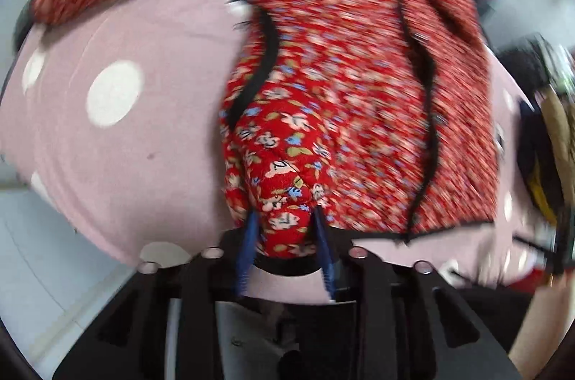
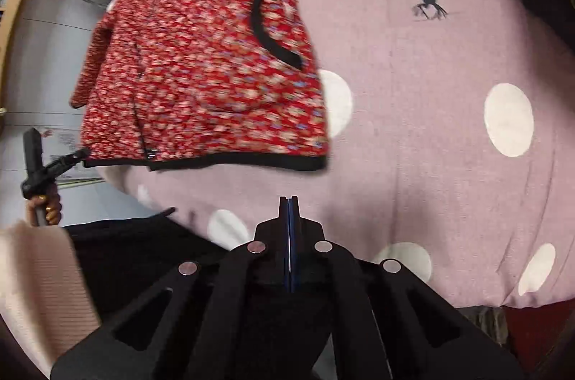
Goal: Fold large clothes
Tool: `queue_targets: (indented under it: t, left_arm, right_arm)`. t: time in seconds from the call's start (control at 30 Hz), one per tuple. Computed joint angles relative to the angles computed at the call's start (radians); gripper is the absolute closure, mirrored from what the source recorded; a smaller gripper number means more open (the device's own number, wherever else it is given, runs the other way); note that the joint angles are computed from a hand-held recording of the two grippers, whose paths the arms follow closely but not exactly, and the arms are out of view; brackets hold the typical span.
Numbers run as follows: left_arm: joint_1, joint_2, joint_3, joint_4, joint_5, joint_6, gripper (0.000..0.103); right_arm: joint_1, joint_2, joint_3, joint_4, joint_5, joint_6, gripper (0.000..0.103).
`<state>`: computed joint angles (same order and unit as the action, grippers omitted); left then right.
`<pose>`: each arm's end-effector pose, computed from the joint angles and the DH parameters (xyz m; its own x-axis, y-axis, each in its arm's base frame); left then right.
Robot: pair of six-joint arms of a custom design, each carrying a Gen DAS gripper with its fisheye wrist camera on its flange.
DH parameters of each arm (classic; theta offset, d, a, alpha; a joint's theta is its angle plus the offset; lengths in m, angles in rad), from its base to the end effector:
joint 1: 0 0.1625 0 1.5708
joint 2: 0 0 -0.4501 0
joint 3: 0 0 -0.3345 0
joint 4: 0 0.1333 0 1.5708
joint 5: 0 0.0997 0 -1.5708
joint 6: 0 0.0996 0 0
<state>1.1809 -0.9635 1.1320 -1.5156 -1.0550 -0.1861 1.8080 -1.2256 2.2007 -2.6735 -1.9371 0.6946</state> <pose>-0.0839 -0.6841 0.3694 -0.8184 0.2575 -0.5137 0.2230 0.9662 0.1290 0.2008 -0.4152 0.2296 -0.8547 0.4826 0.1915 0.4087 0.8528 -0.3252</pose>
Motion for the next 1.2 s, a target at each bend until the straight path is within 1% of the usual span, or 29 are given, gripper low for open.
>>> queue_targets:
  t: [0.03, 0.07, 0.1, 0.13, 0.17, 0.2, 0.23, 0.27, 0.3, 0.33, 0.37, 0.43, 0.47, 0.5, 0.6, 0.67, 0.7, 0.83, 0.9, 0.97, 1.03, 1.1, 1.17, 1.2]
  left_arm:
    - [0.007, 0.012, -0.024, 0.013, 0.013, -0.025, 0.064]
    - [0.014, 0.017, -0.036, 0.010, 0.010, -0.036, 0.063]
    - [0.017, 0.017, -0.046, 0.003, 0.020, -0.040, 0.057]
    - [0.012, 0.017, -0.053, -0.004, 0.057, -0.041, 0.047]
    - [0.005, 0.020, -0.063, -0.019, 0.097, -0.026, 0.044]
    - [0.001, 0.016, -0.063, -0.035, 0.107, -0.009, 0.042]
    - [-0.004, 0.013, -0.065, -0.056, 0.116, 0.013, 0.039]
    - [-0.010, 0.016, -0.071, -0.074, 0.123, 0.033, 0.037]
    - [-0.018, 0.023, -0.076, -0.097, 0.127, 0.057, 0.032]
    - [-0.024, 0.032, -0.075, -0.119, 0.121, 0.070, 0.028]
    - [-0.029, 0.041, -0.081, -0.133, 0.107, 0.079, 0.028]
    - [-0.036, 0.070, -0.095, -0.153, 0.067, 0.081, 0.028]
    - [-0.044, 0.077, -0.079, -0.179, 0.048, 0.081, 0.028]
    - [-0.054, 0.074, -0.034, -0.217, 0.042, 0.072, 0.028]
    - [-0.074, 0.124, -0.016, -0.283, 0.018, 0.071, 0.028]
    - [-0.088, 0.146, -0.004, -0.305, 0.005, 0.060, 0.028]
    - [-0.098, 0.168, -0.005, -0.325, -0.003, 0.061, 0.028]
    - [-0.138, 0.214, 0.015, -0.371, 0.028, 0.106, 0.027]
    - [-0.156, 0.231, 0.025, -0.385, 0.038, 0.128, 0.027]
    - [-0.164, 0.235, 0.038, -0.397, 0.028, 0.139, 0.027]
    - [-0.169, 0.234, 0.051, -0.399, 0.013, 0.134, 0.027]
    - [-0.170, 0.226, 0.063, -0.392, 0.010, 0.130, 0.026]
    - [-0.172, 0.211, 0.089, -0.392, 0.024, 0.126, 0.026]
    - [-0.171, 0.206, 0.093, -0.385, 0.031, 0.123, 0.026]
  right_arm:
    - [-0.011, 0.002, 0.006, -0.018, 0.018, 0.010, 0.101]
    - [-0.024, 0.006, 0.012, -0.037, 0.035, 0.024, 0.099]
    - [-0.032, 0.008, 0.014, -0.042, 0.038, 0.039, 0.092]
    - [-0.039, 0.014, 0.009, -0.040, 0.033, 0.060, 0.079]
    - [-0.043, 0.020, 0.008, -0.048, 0.028, 0.073, 0.071]
    - [-0.042, 0.025, 0.011, -0.064, 0.021, 0.082, 0.057]
    - [-0.041, 0.037, -0.001, -0.079, 0.010, 0.078, 0.054]
    - [-0.039, 0.042, -0.010, -0.090, 0.001, 0.065, 0.054]
    - [-0.035, 0.051, -0.027, -0.087, -0.008, 0.051, 0.052]
    - [-0.030, 0.063, -0.056, -0.068, -0.021, 0.035, 0.051]
    - [-0.028, 0.078, -0.080, -0.059, -0.030, 0.022, 0.047]
    - [-0.024, 0.113, -0.134, -0.038, -0.043, -0.006, 0.046]
    - [-0.021, 0.134, -0.166, -0.021, -0.048, -0.018, 0.046]
    - [-0.020, 0.159, -0.199, -0.009, -0.052, -0.036, 0.046]
    - [0.004, 0.240, -0.312, 0.043, -0.102, -0.093, 0.046]
    - [0.024, 0.292, -0.388, 0.068, -0.142, -0.131, 0.042]
    - [0.032, 0.312, -0.416, 0.070, -0.163, -0.149, 0.038]
    - [0.044, 0.372, -0.511, 0.091, -0.227, -0.207, 0.037]
    - [0.044, 0.397, -0.562, 0.100, -0.274, -0.238, 0.037]
    - [0.045, 0.431, -0.637, 0.117, -0.380, -0.273, 0.037]
    - [0.033, 0.461, -0.707, 0.117, -0.440, -0.304, 0.037]
    - [0.014, 0.494, -0.781, 0.125, -0.465, -0.335, 0.037]
    - [-0.006, 0.542, -0.887, 0.178, -0.507, -0.378, 0.037]
    - [-0.016, 0.577, -0.952, 0.209, -0.537, -0.412, 0.037]
